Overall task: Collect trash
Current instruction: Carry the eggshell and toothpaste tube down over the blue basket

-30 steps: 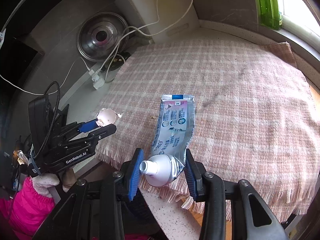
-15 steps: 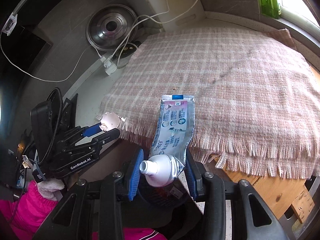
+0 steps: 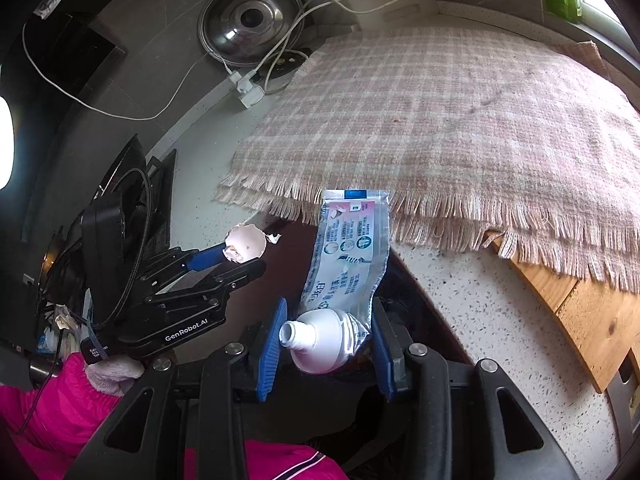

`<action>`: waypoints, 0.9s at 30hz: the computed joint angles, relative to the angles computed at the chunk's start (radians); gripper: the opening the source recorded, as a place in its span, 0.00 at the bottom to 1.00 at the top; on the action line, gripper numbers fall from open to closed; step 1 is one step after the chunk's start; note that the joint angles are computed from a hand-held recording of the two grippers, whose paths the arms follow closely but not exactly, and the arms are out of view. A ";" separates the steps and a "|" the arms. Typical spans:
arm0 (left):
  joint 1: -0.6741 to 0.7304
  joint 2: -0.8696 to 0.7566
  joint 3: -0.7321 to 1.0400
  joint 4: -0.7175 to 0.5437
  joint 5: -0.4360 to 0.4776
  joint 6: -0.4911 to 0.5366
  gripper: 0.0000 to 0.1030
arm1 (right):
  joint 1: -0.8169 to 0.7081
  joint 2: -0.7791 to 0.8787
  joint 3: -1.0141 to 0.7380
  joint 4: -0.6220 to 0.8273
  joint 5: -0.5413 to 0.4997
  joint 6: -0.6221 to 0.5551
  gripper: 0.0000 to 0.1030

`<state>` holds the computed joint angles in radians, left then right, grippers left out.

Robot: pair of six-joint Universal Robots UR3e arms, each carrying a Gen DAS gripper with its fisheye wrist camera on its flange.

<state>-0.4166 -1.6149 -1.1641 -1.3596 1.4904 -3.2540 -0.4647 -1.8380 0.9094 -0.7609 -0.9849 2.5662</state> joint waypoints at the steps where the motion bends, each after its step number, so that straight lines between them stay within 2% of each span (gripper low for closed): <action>1: 0.002 0.013 -0.022 0.001 -0.001 0.000 0.43 | 0.004 -0.011 0.018 -0.001 -0.001 0.000 0.40; 4: 0.008 0.049 -0.089 0.010 -0.005 0.001 0.43 | 0.014 -0.044 0.077 -0.003 -0.007 -0.003 0.40; 12: 0.010 0.091 -0.234 0.056 -0.005 -0.003 0.43 | 0.122 -0.098 0.279 -0.141 -0.063 0.067 0.40; 20: 0.013 0.087 -0.323 0.108 -0.003 -0.009 0.43 | 0.247 -0.086 0.471 -0.353 -0.145 0.182 0.40; 27: -0.009 0.058 -0.379 0.167 0.026 -0.007 0.43 | 0.311 -0.047 0.568 -0.485 -0.188 0.256 0.40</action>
